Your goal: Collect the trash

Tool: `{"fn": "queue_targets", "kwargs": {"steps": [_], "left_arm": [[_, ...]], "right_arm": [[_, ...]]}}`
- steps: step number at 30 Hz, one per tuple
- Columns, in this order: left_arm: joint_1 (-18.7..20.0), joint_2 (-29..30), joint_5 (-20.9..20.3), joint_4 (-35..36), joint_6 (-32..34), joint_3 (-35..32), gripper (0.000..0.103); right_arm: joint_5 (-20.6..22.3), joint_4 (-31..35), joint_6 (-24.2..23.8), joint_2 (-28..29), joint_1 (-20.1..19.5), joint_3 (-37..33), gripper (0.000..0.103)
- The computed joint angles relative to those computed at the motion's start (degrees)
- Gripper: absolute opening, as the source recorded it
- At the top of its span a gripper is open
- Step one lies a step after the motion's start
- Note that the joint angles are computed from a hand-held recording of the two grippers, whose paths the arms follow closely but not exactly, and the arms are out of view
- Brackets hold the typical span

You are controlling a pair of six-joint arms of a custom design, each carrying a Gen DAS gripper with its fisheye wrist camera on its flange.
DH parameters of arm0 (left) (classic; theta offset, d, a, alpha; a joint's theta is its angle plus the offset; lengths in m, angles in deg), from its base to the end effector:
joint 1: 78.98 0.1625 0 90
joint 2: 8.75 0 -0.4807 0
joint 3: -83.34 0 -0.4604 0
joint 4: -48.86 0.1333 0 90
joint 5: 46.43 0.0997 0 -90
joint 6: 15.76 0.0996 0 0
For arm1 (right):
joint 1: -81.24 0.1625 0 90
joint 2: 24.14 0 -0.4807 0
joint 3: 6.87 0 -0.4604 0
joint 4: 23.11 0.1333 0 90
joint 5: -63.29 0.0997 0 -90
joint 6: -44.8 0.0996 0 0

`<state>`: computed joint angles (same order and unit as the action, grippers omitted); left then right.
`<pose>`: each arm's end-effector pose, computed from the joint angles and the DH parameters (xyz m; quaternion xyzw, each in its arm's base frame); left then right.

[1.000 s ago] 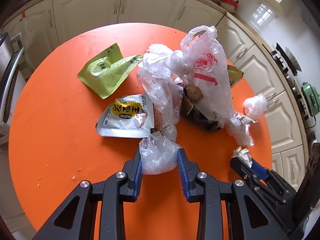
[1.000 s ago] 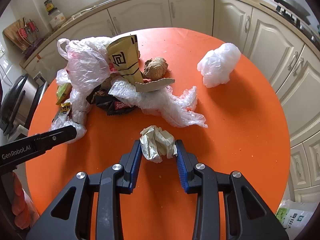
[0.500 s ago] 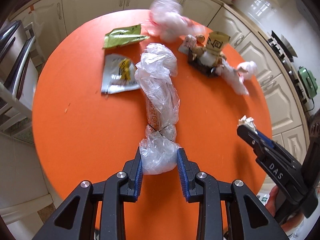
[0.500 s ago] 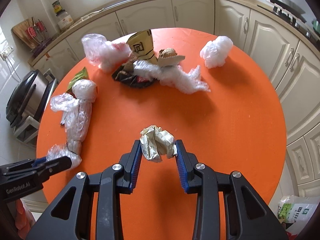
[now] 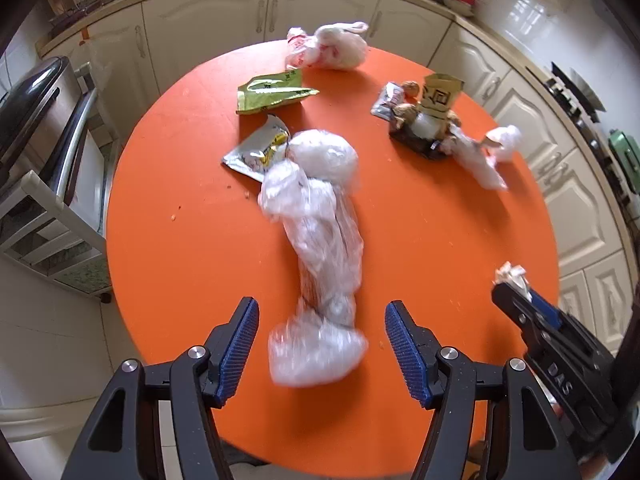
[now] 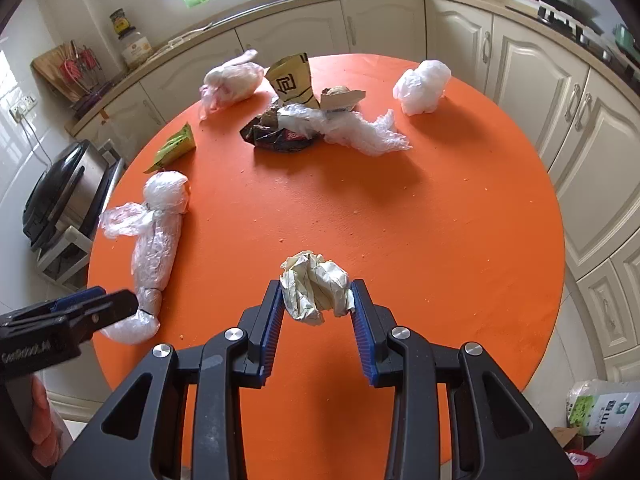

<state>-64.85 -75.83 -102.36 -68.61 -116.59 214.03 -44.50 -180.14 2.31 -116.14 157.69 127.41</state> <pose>-0.3647 -0.2868 0.0674 -0.1077 0.9071 -0.2699 0.3045 -0.0064 -0.4656 0.2888 0.2090 -0.9427 0.1160 0.2328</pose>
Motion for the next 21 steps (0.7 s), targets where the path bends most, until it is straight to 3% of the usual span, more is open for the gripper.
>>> {"fn": "queue_targets", "kwargs": {"steps": [3, 7, 10, 21], "left_arm": [[2.61, 1.54, -0.13, -0.16, 0.53, -1.12, 0.058], [4.87, 3.93, 0.27, -1.23, 4.28, -2.51, 0.029], [5.04, 5.26, 0.7, 0.75, 6.17, -3.99, 0.027], [6.31, 9.03, 1.68, -3.44, 12.49, -7.16, 0.026]], "right_arm": [[-0.35, 0.46, 0.65, 1.12, -0.08, -0.97, 0.034], [-0.93, 0.32, 1.32, 2.96, 0.03, -2.42, 0.034], [-1.3, 0.37, 1.98, 4.22, 0.11, -3.46, 0.034], [0.32, 1.31, 2.26, 2.3, -1.92, -4.39, 0.034]]}}
